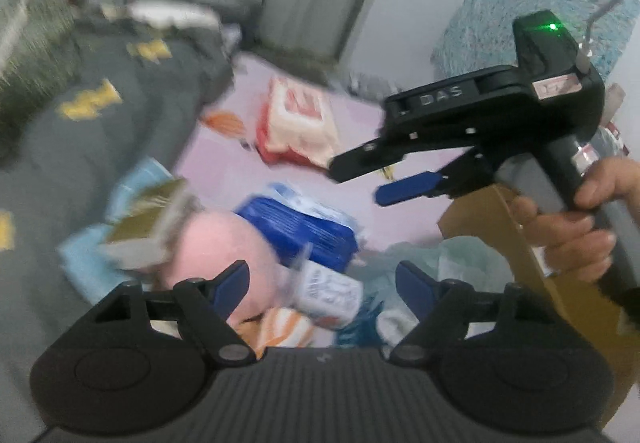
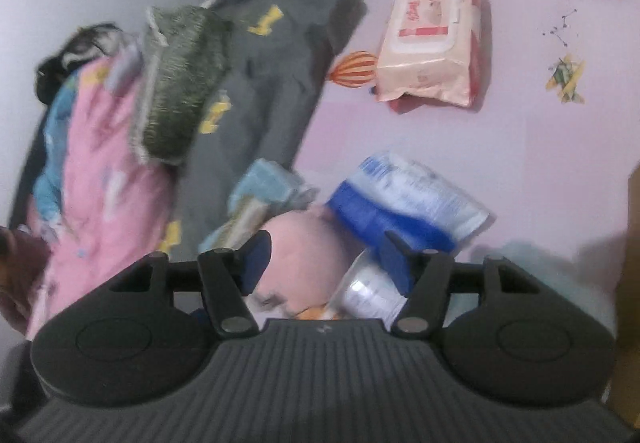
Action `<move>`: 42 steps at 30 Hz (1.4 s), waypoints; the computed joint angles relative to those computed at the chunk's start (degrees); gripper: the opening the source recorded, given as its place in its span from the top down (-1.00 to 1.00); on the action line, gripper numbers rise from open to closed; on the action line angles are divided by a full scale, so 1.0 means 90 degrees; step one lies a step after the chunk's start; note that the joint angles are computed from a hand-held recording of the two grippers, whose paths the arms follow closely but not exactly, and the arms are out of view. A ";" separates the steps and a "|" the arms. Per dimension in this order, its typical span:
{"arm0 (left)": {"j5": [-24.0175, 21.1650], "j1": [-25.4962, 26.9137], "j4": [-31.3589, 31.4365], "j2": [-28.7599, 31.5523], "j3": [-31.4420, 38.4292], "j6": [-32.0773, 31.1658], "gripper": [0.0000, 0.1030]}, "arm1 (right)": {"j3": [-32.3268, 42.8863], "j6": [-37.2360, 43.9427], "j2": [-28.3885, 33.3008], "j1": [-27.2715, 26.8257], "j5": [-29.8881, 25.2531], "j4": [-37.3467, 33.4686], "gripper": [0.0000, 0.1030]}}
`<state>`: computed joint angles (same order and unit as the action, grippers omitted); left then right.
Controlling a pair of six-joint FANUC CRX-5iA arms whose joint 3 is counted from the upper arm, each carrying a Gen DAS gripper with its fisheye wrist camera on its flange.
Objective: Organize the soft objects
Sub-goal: 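Reach the right gripper to the blue-and-white diaper pack on the bed, then close the right gripper on the blue-and-white diaper pack and lift it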
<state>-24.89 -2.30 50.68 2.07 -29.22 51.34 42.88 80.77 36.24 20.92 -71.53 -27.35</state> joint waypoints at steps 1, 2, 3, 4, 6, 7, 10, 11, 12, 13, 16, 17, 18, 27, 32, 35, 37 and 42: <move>-0.0291 0.0056 -0.0146 0.0287 0.0304 0.0305 -0.41 | 0.0470 0.0067 0.0352 -0.0008 -0.0322 0.0062 -0.26; -0.0554 0.0099 -0.0259 0.0575 0.0595 0.0562 -0.37 | 0.0702 0.0057 0.0555 -0.0011 -0.0419 0.0133 -0.26; -0.0780 0.0134 -0.0397 0.0840 0.0875 0.0820 -0.33 | 0.0970 -0.0006 0.0783 -0.0001 -0.0542 0.0250 -0.27; -0.0983 0.0155 -0.0647 0.1098 0.1186 0.1171 -0.32 | 0.1309 -0.0042 0.1055 -0.0012 -0.0726 0.0302 -0.27; -0.1259 0.0160 -0.1302 0.1536 0.1793 0.1887 -0.27 | 0.1776 -0.0125 0.1453 -0.0081 -0.0834 0.0249 -0.27; -0.1341 0.0149 -0.1463 0.1679 0.1979 0.2031 -0.27 | 0.2024 -0.0167 0.1654 -0.0111 -0.0901 0.0221 -0.27; -0.1597 0.0103 -0.1853 0.2010 0.2473 0.2326 -0.25 | 0.2786 -0.0316 0.2263 -0.0202 -0.1125 0.0089 -0.27; -0.1628 0.0075 -0.2052 0.2059 0.2603 0.2434 -0.25 | 0.3021 -0.0383 0.2446 -0.0223 -0.1228 0.0058 -0.26; -0.1673 0.0052 -0.2253 0.2103 0.2742 0.2549 -0.26 | 0.3199 -0.0461 0.2594 -0.0238 -0.1306 0.0042 -0.26; -0.1715 0.0029 -0.2421 0.2146 0.2856 0.2664 -0.27 | 0.3465 -0.0552 0.2784 -0.0276 -0.1483 -0.0039 -0.26; -0.1918 -0.0008 -0.2771 0.2258 0.3149 0.2915 -0.28 | 0.3995 -0.0832 0.3143 -0.0483 -0.2008 -0.0600 -0.23; -0.1951 -0.0022 -0.2838 0.2274 0.3204 0.2936 -0.29 | 0.3920 -0.0762 0.3095 -0.0497 -0.2044 -0.0585 -0.23; -0.2001 -0.0025 -0.2893 0.2289 0.3259 0.2947 -0.30 | 0.3826 -0.0698 0.3034 -0.0504 -0.2072 -0.0565 -0.23; -0.2926 -0.0068 -0.3320 0.2819 0.4239 0.3133 -0.46 | 0.2800 -0.0502 0.2411 -0.0705 -0.2052 -0.0715 -0.13; -0.2779 -0.0163 -0.3228 0.2973 0.4400 0.3137 -0.50 | 0.2640 -0.0517 0.2367 -0.0701 -0.1813 -0.0714 -0.08; -0.2539 -0.0166 -0.2637 0.3074 0.4307 0.2697 -0.50 | 0.2335 -0.0421 0.2148 -0.0693 -0.1615 -0.0511 -0.03; -0.2431 -0.0198 -0.2475 0.3112 0.4276 0.2510 -0.48 | 0.2183 -0.0475 0.2050 -0.0735 -0.1484 -0.0439 -0.02; -0.2514 -0.0172 -0.2766 0.2864 0.4181 0.2464 -0.45 | 0.1929 -0.0686 0.1906 -0.0957 -0.1364 -0.0658 -0.02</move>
<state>-47.51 -3.85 25.79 27.84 8.41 73.52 60.24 74.59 53.39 12.31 -83.81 -33.27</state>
